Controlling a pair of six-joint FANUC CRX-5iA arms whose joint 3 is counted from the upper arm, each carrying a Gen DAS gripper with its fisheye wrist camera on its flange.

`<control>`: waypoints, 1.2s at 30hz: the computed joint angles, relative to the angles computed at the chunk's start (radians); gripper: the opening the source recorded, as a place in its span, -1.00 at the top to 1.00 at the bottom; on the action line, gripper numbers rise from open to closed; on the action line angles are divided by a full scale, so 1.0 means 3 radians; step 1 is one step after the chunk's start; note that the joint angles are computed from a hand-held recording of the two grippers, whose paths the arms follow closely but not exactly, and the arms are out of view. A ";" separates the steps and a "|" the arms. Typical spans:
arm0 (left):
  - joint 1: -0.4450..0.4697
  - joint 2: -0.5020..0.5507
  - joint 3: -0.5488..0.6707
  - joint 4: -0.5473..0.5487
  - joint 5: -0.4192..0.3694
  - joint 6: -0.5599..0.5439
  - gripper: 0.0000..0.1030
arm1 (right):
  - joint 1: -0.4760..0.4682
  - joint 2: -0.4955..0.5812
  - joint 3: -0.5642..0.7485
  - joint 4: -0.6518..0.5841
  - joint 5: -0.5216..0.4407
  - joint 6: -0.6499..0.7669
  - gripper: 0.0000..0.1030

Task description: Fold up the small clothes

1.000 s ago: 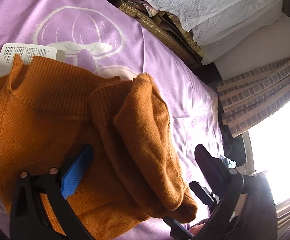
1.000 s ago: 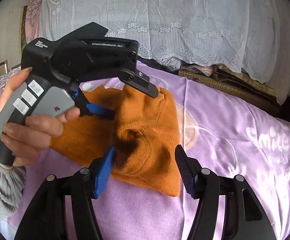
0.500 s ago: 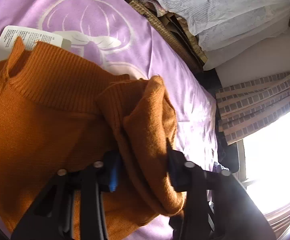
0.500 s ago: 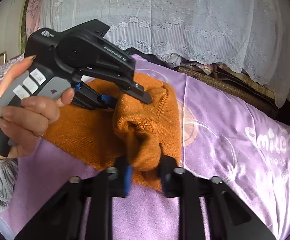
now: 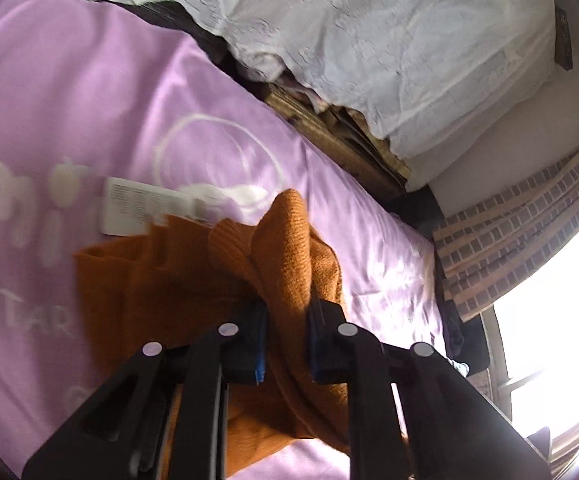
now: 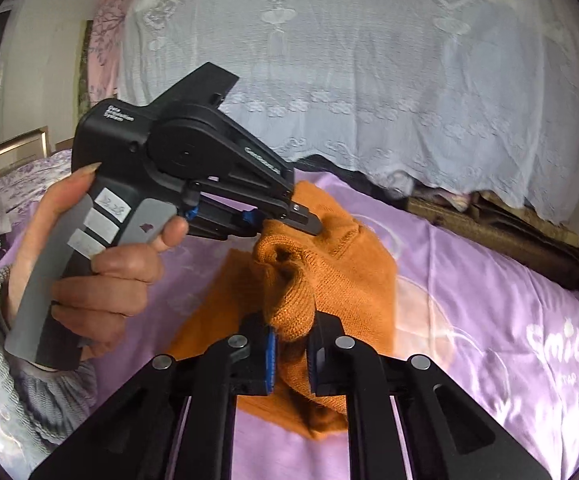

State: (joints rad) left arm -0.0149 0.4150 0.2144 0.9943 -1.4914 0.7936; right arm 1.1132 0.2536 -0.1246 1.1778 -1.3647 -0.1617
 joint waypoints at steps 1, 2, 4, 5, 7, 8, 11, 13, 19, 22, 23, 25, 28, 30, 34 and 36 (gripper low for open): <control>0.0028 0.0005 0.0038 -0.0077 0.0035 0.0024 0.73 | -0.0023 0.0048 0.0057 -0.0001 0.0051 0.0054 0.77; 0.0058 -0.0003 0.0072 -0.0203 0.0102 0.0062 0.73 | -0.0044 0.0099 0.0117 -0.0010 0.0107 0.0107 0.77; 0.0091 0.0013 0.0133 -0.0403 0.0185 0.0139 0.73 | -0.0095 0.0199 0.0242 -0.0092 0.0251 0.0227 0.77; 0.0098 0.0039 0.0173 -0.0483 0.0192 0.0180 0.73 | -0.0119 0.0245 0.0301 -0.0153 0.0315 0.0294 0.77; 0.0100 0.0119 0.0273 -0.0689 0.0209 0.0295 0.72 | -0.0166 0.0335 0.0395 -0.0304 0.0446 0.0427 0.77; 0.0088 0.0150 0.0310 -0.0776 0.0215 0.0349 0.72 | -0.0184 0.0373 0.0444 -0.0400 0.0481 0.0485 0.77; 0.0024 0.0167 0.0356 -0.1011 0.0305 0.0414 0.69 | -0.0254 0.0396 0.0487 -0.0735 0.0679 0.0749 0.75; -0.0009 0.0114 0.0327 -0.1088 0.0398 0.0372 0.63 | -0.0280 0.0320 0.0423 -0.0799 0.0801 0.0681 0.75; 0.0016 -0.0038 0.0236 -0.1114 0.0523 0.0401 0.49 | -0.0300 -0.0201 -0.0201 -0.0538 0.1449 0.0183 0.42; 0.0046 -0.0258 0.0077 -0.1116 0.0750 0.0312 0.34 | -0.0329 -0.0590 -0.0607 -0.0123 0.1597 -0.0180 0.42; 0.0058 -0.0288 0.0049 -0.1067 0.0754 0.0271 0.33 | -0.0347 -0.0677 -0.0691 -0.0022 0.1591 -0.0332 0.42; 0.0081 -0.0387 -0.0051 -0.0930 0.0749 0.0134 0.25 | -0.0486 -0.0934 -0.0920 0.0172 0.1705 -0.0784 0.43; 0.0081 -0.0511 -0.0199 -0.0772 0.0751 -0.0062 0.11 | -0.0762 -0.1157 -0.1115 0.0248 0.2060 -0.1121 0.64; 0.0040 -0.0539 -0.0270 -0.0711 0.0706 -0.0163 -0.06 | -0.0900 -0.1165 -0.1110 0.0178 0.2291 -0.1084 0.66; -0.0044 -0.0453 -0.0289 -0.0961 0.0607 -0.0022 -0.10 | -0.1317 -0.1009 -0.0970 -0.0136 0.2859 -0.0816 0.67; -0.0086 -0.0514 -0.0445 -0.1104 0.0784 -0.0020 -0.11 | -0.1442 -0.0868 -0.0803 -0.0696 0.2961 -0.0491 0.84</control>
